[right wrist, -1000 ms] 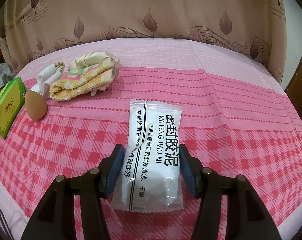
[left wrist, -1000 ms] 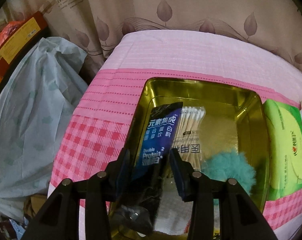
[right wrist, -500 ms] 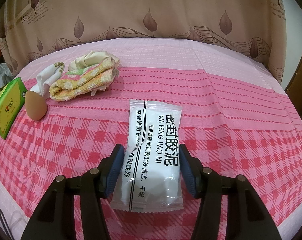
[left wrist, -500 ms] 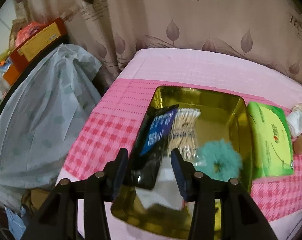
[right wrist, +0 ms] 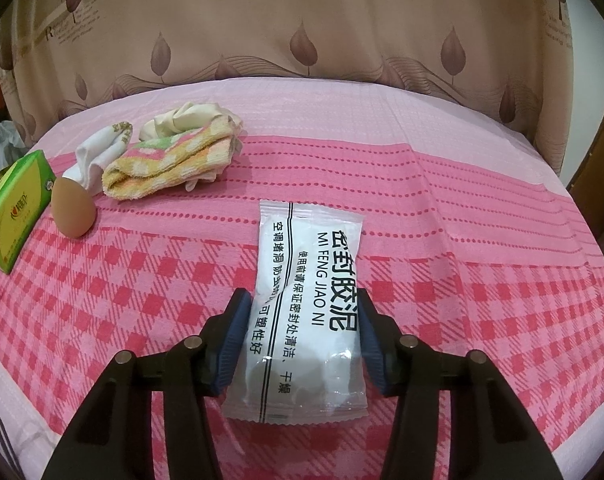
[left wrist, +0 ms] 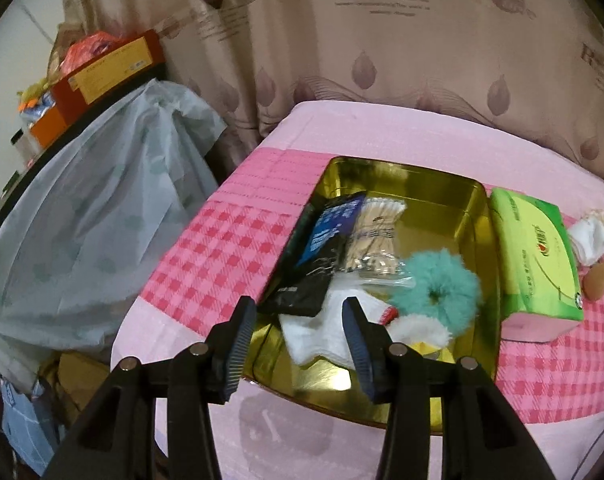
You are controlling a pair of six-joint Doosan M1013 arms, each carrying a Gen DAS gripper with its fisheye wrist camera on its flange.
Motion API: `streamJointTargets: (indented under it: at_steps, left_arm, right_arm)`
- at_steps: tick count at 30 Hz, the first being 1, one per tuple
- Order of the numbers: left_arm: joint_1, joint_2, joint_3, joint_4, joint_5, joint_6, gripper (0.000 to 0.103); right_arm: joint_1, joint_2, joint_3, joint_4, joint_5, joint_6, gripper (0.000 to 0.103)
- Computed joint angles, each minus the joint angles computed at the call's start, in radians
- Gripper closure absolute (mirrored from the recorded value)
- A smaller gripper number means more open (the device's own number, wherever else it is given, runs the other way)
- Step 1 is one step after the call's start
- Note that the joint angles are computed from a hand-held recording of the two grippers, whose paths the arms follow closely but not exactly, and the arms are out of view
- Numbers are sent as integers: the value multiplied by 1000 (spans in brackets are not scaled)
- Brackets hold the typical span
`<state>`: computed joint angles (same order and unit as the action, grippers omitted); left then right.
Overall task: Organize soft objects
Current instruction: 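Carry the white packet into the gold tin and open the right gripper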
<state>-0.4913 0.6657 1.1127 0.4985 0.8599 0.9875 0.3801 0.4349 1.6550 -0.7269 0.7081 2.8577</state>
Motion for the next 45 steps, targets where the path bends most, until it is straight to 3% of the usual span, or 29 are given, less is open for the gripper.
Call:
streamJointTargets:
  at_steps: [11, 26, 33, 45]
  left_arm:
    - [28, -5, 4, -13, 22, -119, 57]
    - [39, -6, 5, -14, 49, -182, 57]
    - [55, -13, 17, -9, 77, -267, 57]
    - [71, -28, 39, 29, 109, -393, 57]
  right_arm:
    - [46, 6, -34, -12, 50, 12, 56]
    - [90, 24, -125, 4, 4, -87, 56]
    - [125, 63, -231, 51, -38, -235, 56]
    - [179, 200, -485, 274, -73, -613, 57]
